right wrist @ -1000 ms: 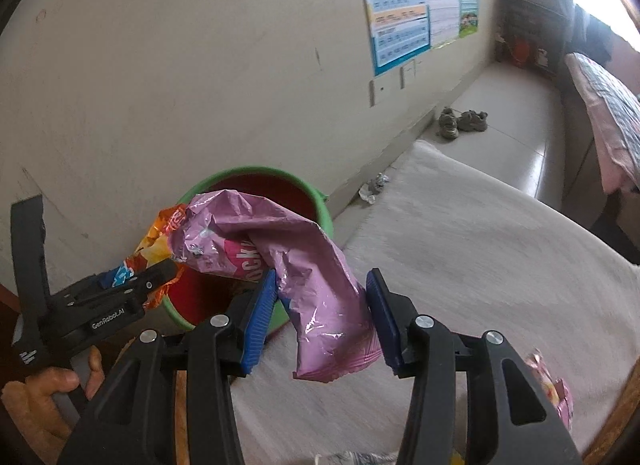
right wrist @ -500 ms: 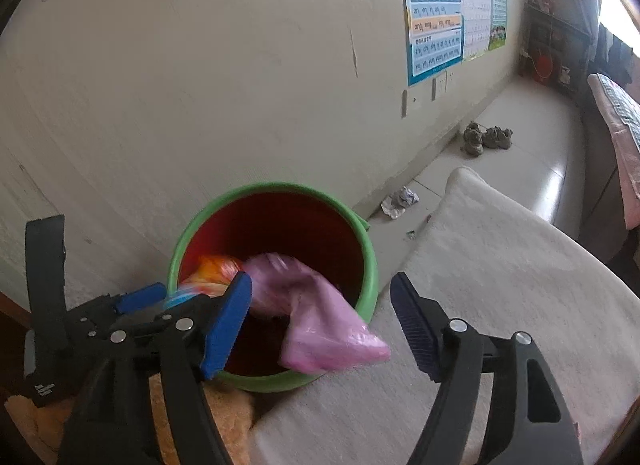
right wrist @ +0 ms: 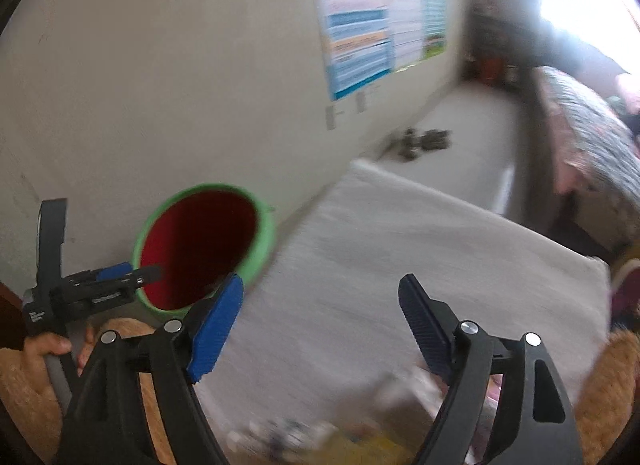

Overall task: Collect trash
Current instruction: 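Move the left tool to the white patterned paper cup while the right tool reaches the yellow juice box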

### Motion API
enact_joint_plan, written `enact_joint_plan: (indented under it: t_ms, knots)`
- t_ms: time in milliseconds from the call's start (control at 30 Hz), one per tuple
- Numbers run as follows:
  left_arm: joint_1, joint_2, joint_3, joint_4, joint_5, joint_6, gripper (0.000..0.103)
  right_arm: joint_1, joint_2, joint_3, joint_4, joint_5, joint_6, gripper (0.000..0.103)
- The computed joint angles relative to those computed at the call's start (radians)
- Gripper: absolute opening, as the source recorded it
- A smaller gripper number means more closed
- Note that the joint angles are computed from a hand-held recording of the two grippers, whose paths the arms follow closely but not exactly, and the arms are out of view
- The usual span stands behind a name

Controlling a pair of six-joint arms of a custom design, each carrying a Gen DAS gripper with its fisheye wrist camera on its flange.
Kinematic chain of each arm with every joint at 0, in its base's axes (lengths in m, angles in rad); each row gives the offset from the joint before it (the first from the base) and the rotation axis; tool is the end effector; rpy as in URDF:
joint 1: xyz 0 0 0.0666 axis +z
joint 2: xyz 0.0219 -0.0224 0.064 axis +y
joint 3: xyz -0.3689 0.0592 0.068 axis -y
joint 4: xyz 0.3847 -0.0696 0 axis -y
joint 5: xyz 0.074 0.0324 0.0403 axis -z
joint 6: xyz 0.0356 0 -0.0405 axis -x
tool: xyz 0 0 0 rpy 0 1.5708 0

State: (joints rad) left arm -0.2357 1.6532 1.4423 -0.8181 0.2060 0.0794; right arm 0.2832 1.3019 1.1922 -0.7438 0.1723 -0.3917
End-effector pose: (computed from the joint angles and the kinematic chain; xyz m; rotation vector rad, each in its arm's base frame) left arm 0.5351 -0.1364 0.3188 0.2788 2.5993 -0.3806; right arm 0.4275 0.1177 0.3799 0.2085 2.4010 0.1027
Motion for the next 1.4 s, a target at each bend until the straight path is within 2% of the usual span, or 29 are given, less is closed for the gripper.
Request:
enact_joint_plan:
  t_ms: [67,133,233,333,400,433,467,533,600,667,767,800,933,1033,1333,1400]
  knots:
    - [-0.036,-0.009,-0.009,-0.023,0.047,-0.052,0.075,-0.02,-0.067,-0.054,-0.025,0.0,-0.024,0.087]
    - [-0.07,-0.012,-0.015,-0.055,0.087,-0.092,0.075,-0.035,-0.112,-0.093,-0.069,-0.021,-0.044,0.089]
    - [-0.141,-0.013,-0.024,-0.117,0.138,-0.159,0.076,-0.054,-0.169,-0.158,-0.134,-0.089,-0.104,0.089]
    - [-0.215,-0.01,-0.041,-0.168,0.125,-0.229,0.076,-0.075,-0.216,-0.244,-0.138,-0.221,-0.193,0.089]
    - [-0.259,0.009,-0.041,-0.221,0.09,-0.287,0.076,-0.072,-0.225,-0.29,-0.119,-0.264,-0.245,0.088]
    - [-0.278,0.018,-0.049,-0.236,0.059,-0.309,0.076,-0.072,-0.227,-0.304,-0.111,-0.279,-0.267,0.085]
    - [-0.285,0.024,-0.055,-0.243,0.063,-0.32,0.078,-0.075,-0.231,-0.32,-0.089,-0.301,-0.295,0.082]
    - [-0.286,0.037,-0.043,-0.264,0.066,-0.309,0.075,-0.079,-0.232,-0.328,-0.075,-0.313,-0.313,0.075]
    - [-0.273,0.045,-0.034,-0.269,0.11,-0.298,0.066,-0.073,-0.227,-0.32,-0.08,-0.297,-0.302,0.074]
    - [-0.262,0.05,-0.033,-0.269,0.135,-0.288,0.064,-0.073,-0.231,-0.317,-0.086,-0.293,-0.29,0.074]
    - [-0.243,0.032,-0.048,-0.23,0.145,-0.259,0.052,-0.068,-0.23,-0.312,-0.088,-0.292,-0.287,0.074]
    - [-0.225,0.022,-0.055,-0.196,0.156,-0.222,0.049,-0.069,-0.234,-0.316,-0.085,-0.297,-0.286,0.074]
    - [-0.163,0.008,-0.054,-0.13,0.162,-0.107,0.049,-0.058,-0.214,-0.307,-0.067,-0.325,-0.274,0.073]
    - [-0.135,0.016,-0.063,-0.124,0.191,-0.047,0.049,-0.05,-0.167,-0.288,-0.064,-0.359,-0.257,0.064]
    - [-0.149,0.013,-0.079,-0.124,0.2,-0.02,0.051,-0.013,-0.025,-0.201,-0.119,-0.329,-0.209,0.064]
    - [-0.154,0.018,-0.074,-0.121,0.201,-0.006,0.051,-0.008,-0.003,-0.19,-0.118,-0.321,-0.202,0.06]
